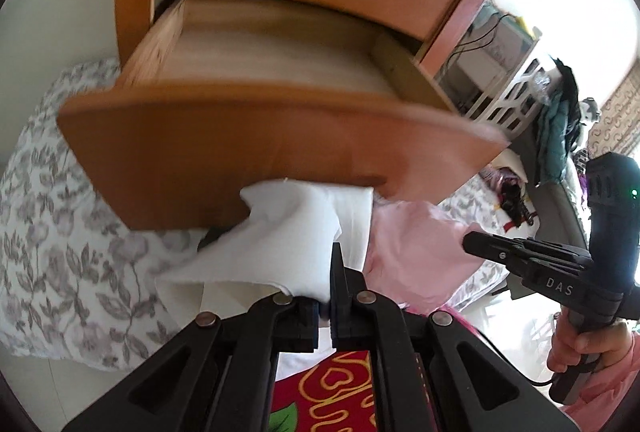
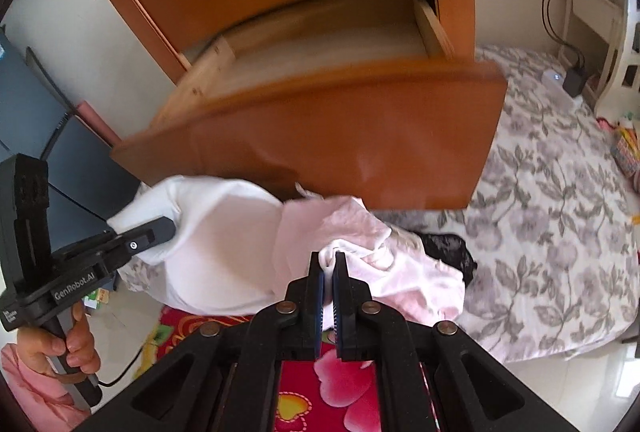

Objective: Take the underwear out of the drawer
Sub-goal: 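Carry both garments toward the bed and lower them onto it, then open both grippers to release the garments on the bed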

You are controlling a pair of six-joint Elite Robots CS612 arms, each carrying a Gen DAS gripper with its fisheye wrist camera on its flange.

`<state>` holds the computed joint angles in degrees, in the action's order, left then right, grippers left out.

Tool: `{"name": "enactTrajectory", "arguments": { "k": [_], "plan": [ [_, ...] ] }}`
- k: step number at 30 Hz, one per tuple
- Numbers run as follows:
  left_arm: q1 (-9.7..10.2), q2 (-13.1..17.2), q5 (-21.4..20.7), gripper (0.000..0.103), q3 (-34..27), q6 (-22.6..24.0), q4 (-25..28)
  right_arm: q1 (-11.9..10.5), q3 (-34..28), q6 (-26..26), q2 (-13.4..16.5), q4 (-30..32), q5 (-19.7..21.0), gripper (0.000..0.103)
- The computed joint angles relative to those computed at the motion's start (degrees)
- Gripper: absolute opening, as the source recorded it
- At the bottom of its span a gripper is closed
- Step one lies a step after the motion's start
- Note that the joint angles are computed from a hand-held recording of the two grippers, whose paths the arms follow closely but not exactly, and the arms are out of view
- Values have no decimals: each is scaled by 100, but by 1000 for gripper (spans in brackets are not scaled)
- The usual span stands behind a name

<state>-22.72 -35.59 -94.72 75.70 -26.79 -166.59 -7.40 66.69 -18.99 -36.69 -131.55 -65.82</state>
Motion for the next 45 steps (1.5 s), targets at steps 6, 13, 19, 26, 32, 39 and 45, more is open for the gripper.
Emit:
{"name": "enactTrajectory", "arguments": {
  "k": [6,13,19,26,32,39,45],
  "plan": [
    [6,73,64,4,-61,-94,384,37,-20,-33,65,242,-222,5],
    [13,131,84,4,-133,-150,806,72,-78,-53,150,485,-442,5],
    [10,150,72,4,-169,-194,980,79,-120,-36,200,588,-594,7],
    [4,33,145,38,-110,-143,1120,78,-85,2,131,502,-680,8],
    [-42,-109,259,48,-5,-20,1118,91,19,-43,12,297,-689,17],
    [-86,-313,754,59,217,-341,693,108,193,94,-175,-187,-689,62],
    [-136,-429,1277,81,372,-526,388,130,276,193,-264,-460,-610,75]
  ]
}}
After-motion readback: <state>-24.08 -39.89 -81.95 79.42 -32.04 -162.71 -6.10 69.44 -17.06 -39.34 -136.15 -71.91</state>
